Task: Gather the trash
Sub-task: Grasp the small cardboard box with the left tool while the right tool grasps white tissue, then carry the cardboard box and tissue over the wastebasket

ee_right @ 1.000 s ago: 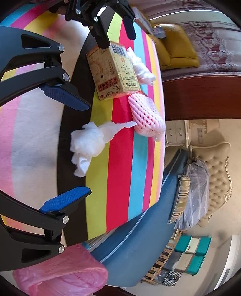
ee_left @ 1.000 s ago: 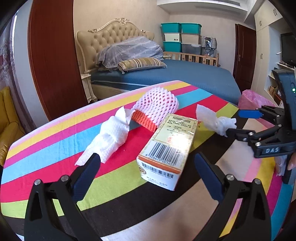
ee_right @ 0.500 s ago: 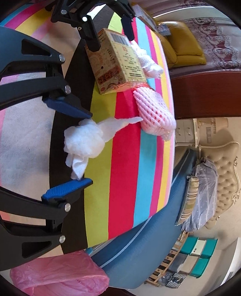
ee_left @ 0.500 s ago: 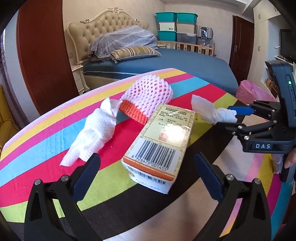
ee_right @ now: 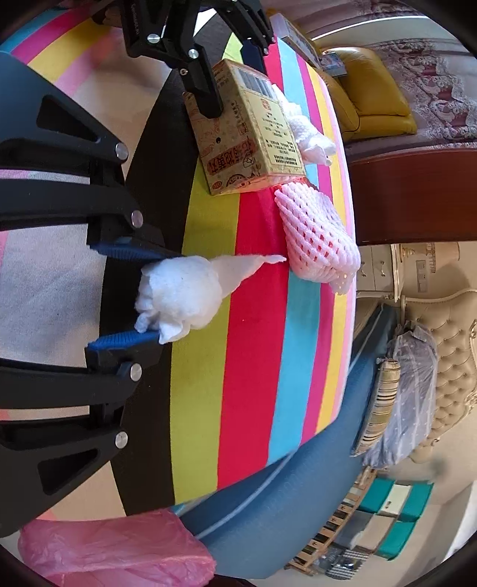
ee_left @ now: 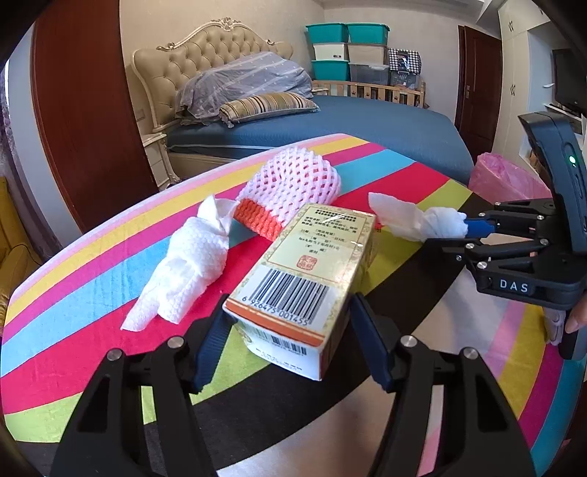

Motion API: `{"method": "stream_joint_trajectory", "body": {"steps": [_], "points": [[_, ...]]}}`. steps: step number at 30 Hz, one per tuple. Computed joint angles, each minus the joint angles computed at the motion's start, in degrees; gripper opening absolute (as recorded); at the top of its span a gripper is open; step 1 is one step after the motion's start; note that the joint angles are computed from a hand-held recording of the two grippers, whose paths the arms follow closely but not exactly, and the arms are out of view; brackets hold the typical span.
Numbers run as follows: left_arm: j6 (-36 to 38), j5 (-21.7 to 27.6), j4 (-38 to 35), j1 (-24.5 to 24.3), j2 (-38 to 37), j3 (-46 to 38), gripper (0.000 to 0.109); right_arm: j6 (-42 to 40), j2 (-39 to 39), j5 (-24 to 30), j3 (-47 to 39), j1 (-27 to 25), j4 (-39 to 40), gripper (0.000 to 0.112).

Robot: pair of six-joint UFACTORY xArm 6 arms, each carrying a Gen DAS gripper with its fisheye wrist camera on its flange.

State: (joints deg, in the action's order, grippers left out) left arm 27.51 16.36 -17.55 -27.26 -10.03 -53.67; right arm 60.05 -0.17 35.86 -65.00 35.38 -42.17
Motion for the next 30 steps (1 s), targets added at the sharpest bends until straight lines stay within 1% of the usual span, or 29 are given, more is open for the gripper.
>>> {"method": "stream_joint_trajectory", "body": {"steps": [5,11,15,16,17,18,19,21,24,30], "points": [[-1.8,-3.1,2.6,-0.4,-1.3,1.8,0.062,3.6,-0.6,1.4,-0.1,1.8,-6.5,0.029],[-5.1,-8.2,5.9,-0.5,-2.8,4.4,0.061,7.7,-2.1,2.3,0.9,2.2,-9.9,0.029],[-4.5,-11.2,3.9,-0.4,-3.7,5.7,0.058,8.6,-3.2,1.7,1.8,2.0,-10.7,0.029],[-4.3,-12.4,2.6,-0.3,-4.2,6.3,0.057,8.8,-3.4,1.6,2.0,1.8,-10.6,0.029],[-2.3,-12.9,-1.1,-0.5,-4.9,6.8,0.057,9.8,-3.8,1.7,2.3,1.8,-11.2,0.029],[-1.7,-12.9,-3.0,-0.4,-5.5,7.2,0.056,11.5,-4.5,1.4,2.9,1.9,-12.2,0.029],[-3.0,-12.9,-3.1,0.0,-6.9,8.4,0.056,13.4,-5.6,0.6,3.9,1.9,-12.5,0.029],[-3.1,-13.9,-3.8,0.6,-9.0,10.3,0.055,16.8,-7.5,0.7,5.7,3.1,-13.9,0.029],[-8.1,-14.9,-0.3,2.1,-14.2,14.8,0.055,19.5,-9.6,2.7,6.8,5.9,-15.6,0.029],[-12.7,-15.1,4.8,3.2,-23.3,21.1,0.055,22.2,-14.1,7.7,9.5,11.9,-17.2,0.029]]}}
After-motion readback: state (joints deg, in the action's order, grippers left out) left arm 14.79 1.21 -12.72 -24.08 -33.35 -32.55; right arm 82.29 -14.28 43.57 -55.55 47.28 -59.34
